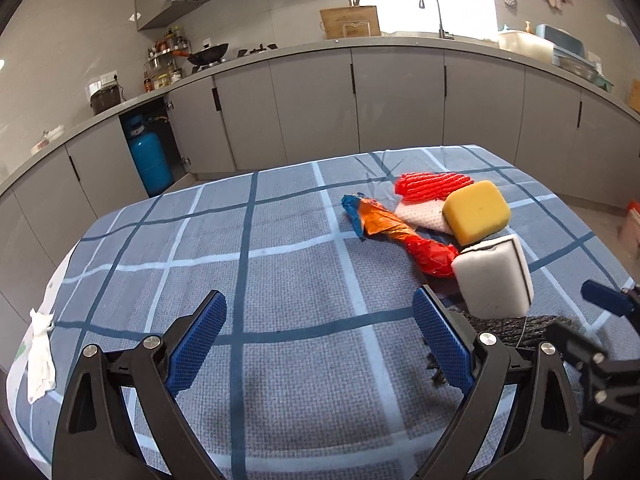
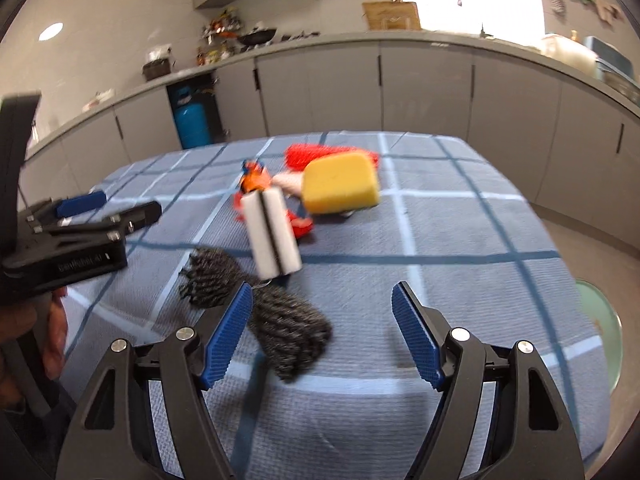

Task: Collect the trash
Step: 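Grasp the black mesh scrubber with the right tool and lift it, then grasp the white foam block with the left tool while the right tool holds the scrubber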

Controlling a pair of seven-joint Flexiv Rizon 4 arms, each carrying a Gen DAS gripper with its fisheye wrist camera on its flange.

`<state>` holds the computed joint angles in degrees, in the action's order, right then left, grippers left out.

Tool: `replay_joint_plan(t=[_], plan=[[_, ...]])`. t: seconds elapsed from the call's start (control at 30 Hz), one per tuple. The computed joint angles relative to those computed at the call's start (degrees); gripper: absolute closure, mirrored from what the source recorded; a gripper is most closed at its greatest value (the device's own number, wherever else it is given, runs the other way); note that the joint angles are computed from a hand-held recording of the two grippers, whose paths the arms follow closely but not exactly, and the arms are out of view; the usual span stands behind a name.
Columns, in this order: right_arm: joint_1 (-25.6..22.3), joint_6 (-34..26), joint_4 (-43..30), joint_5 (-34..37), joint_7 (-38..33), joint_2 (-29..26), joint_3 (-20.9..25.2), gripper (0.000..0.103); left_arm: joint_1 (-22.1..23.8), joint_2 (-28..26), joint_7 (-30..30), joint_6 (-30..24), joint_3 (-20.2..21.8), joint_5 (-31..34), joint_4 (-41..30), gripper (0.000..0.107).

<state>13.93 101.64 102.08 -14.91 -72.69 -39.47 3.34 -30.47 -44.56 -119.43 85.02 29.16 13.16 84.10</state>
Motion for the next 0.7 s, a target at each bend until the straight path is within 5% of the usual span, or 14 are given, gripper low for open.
replay_joint_plan(t=[0.1,0.17,0.23,0.4,0.53,0.7], plan=[[-4.43,-3.08,-1.43,-1.94,-1.92,-1.22,6.09,0.032,0.12,0.24,-0.28,-0.20,-0.06,0.00,0.43,0.014],[-8.57,-6.01,-2.41,-3.88,-3.52,-2.12,11.76,0.077,-0.11,0.44,-0.83,-0.07,0.46,0.18,0.91,0.014],[-8.52,-5.57,-2.17,-3.50,-5.00,-2.03,12.25,0.083,-0.35,0.52,-1.35,-0.19,0.95,0.29,1.05,0.014],[-10.29,0.98,-0.36,-3.11,-7.65,-1.05,14.98,0.085,-1.24,0.72,-3.54,-0.34,2.72,0.81,1.35,0.014],[-9.92,6.87,0.91,-2.04,-4.31,0.53,12.58,0.085,-1.27,0.81,-5.12,-0.58,3.19,1.05,1.19,0.014],[-2.35,9.41,2.05,4.87,0.64,2.79,0.59,0.085,1.45,0.87,-2.50,-1.43,-2.02,0.95,-0.30,0.014]])
